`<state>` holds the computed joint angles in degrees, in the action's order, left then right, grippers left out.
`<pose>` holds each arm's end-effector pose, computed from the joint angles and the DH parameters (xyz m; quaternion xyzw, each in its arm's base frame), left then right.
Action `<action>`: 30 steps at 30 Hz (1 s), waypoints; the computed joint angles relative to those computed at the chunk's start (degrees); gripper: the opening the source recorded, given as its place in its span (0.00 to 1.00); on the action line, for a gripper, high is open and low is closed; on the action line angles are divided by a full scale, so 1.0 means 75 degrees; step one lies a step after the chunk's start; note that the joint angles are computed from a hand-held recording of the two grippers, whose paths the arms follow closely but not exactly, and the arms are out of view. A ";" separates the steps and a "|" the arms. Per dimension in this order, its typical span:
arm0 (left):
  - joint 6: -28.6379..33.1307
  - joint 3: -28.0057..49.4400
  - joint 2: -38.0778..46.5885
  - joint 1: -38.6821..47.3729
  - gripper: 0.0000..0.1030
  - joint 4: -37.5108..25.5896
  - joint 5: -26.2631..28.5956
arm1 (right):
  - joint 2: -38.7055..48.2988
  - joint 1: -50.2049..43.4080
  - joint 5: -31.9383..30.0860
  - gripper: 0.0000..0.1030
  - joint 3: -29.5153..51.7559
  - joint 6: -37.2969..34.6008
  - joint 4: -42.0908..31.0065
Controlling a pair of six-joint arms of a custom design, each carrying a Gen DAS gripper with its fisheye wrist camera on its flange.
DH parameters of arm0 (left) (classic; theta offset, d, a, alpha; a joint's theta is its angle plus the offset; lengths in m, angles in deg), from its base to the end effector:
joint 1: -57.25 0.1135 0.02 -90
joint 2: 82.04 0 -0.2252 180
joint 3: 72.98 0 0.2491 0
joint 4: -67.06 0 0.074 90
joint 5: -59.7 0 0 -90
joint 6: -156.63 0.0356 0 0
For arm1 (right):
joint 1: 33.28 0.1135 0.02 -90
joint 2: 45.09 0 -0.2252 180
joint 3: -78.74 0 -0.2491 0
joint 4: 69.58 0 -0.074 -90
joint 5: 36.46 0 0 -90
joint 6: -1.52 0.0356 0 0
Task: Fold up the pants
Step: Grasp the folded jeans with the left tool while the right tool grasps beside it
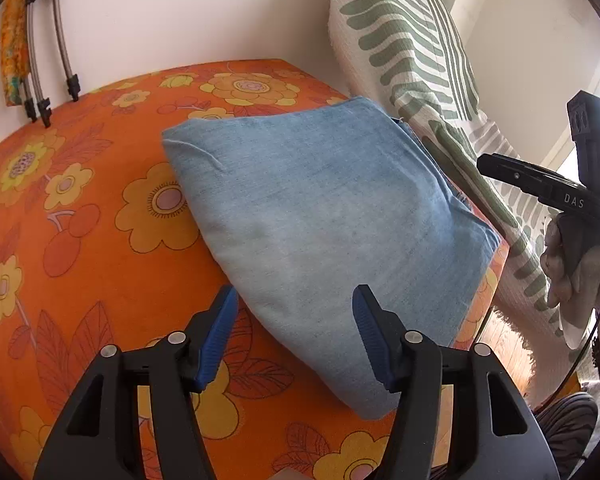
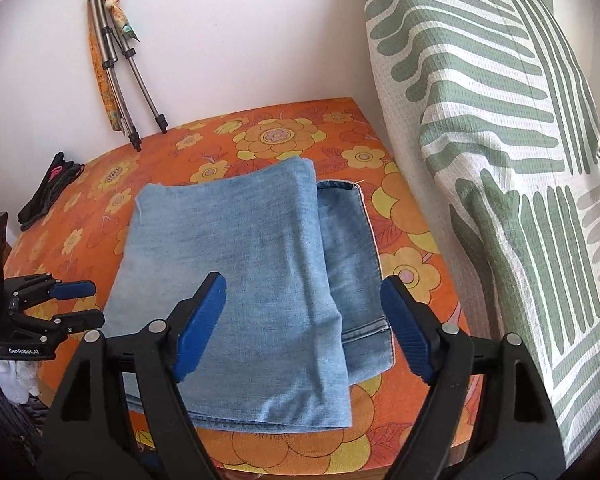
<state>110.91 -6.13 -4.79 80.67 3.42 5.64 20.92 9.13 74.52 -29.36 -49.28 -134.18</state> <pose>0.2318 0.0776 0.1893 0.2127 0.9187 -0.1802 0.2799 0.1798 0.1470 0.2532 0.0226 0.9479 0.0406 0.3153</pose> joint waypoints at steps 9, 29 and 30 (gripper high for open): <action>-0.1844 0.1371 0.2131 -0.0444 0.68 0.0627 0.0010 | 0.1606 -0.3274 -0.3487 0.99 -0.0227 -0.2136 0.1580; -0.3480 0.1434 0.2742 -0.1119 0.17 0.2228 0.0315 | 0.3129 -0.2972 -0.4511 0.37 0.0215 -0.2566 0.2773; -0.3512 0.1379 0.2660 -0.1120 0.14 0.2249 0.0350 | 0.3054 -0.2916 -0.4422 0.31 0.0207 -0.2486 0.2741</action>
